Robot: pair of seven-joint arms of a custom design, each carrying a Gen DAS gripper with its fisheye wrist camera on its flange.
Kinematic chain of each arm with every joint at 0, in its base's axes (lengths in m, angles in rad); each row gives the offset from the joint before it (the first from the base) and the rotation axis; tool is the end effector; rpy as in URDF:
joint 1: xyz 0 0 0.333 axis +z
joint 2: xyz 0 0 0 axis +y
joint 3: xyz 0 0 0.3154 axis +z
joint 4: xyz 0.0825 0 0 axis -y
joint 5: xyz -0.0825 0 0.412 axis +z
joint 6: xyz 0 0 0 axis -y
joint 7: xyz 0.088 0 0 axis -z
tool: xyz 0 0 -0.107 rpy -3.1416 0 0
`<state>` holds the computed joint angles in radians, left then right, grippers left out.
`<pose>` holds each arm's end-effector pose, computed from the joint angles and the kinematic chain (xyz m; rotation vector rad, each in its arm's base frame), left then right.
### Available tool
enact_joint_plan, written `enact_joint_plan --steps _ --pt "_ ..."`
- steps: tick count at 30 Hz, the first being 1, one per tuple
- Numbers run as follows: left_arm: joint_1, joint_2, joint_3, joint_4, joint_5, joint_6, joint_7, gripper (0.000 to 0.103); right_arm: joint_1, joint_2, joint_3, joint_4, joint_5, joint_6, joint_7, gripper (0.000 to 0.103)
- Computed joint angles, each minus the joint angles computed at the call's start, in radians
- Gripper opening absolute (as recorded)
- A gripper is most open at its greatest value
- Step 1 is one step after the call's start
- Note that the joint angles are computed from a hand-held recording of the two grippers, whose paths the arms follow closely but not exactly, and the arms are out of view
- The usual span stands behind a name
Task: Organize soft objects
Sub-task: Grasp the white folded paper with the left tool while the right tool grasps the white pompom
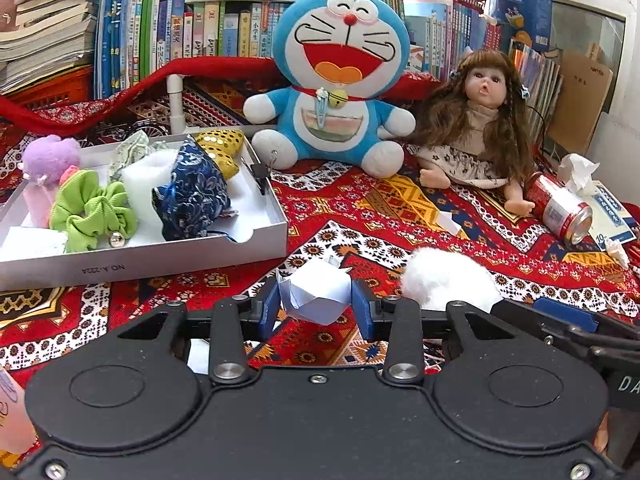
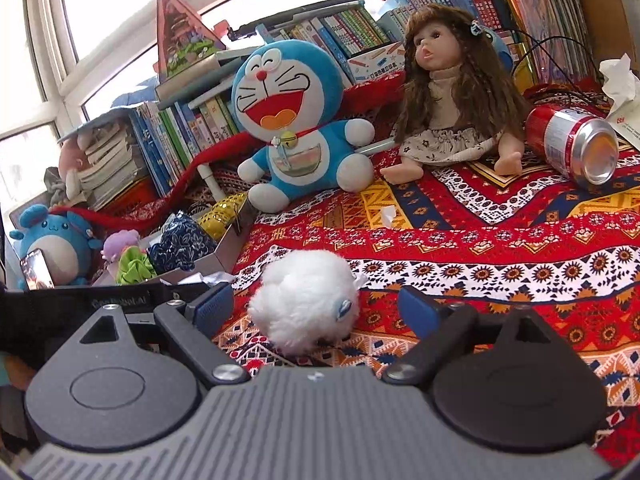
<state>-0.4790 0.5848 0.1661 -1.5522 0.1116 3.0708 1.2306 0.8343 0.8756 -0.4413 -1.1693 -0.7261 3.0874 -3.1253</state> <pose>0.7229 -0.2728 0.4095 -1.5727 1.8352 -1.0202 0.6686 0.4876 0.3801 -1.3337 1.5273 -0.4822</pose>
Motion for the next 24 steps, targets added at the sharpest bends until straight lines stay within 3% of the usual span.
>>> enact_joint_plan --steps 7,17,21,24 --pt "-0.017 -0.005 0.031 -0.009 0.007 0.008 -0.026 0.036 -0.062 0.03 0.102 0.069 0.041 -0.035 -0.117 0.093" --pt "-0.026 -0.01 0.054 -0.018 0.023 0.007 -0.057 0.036 -0.133 0.131 0.248 0.267 0.143 -0.177 -0.385 0.093" --pt "-0.014 -0.017 0.039 -0.029 0.024 0.01 -0.05 0.036 -0.123 0.169 0.241 0.345 0.166 -0.269 -0.442 0.077" --pt "-0.005 -0.024 0.026 -0.041 0.02 0.014 -0.04 0.036 -0.111 0.162 0.222 0.338 0.158 -0.289 -0.43 0.066"
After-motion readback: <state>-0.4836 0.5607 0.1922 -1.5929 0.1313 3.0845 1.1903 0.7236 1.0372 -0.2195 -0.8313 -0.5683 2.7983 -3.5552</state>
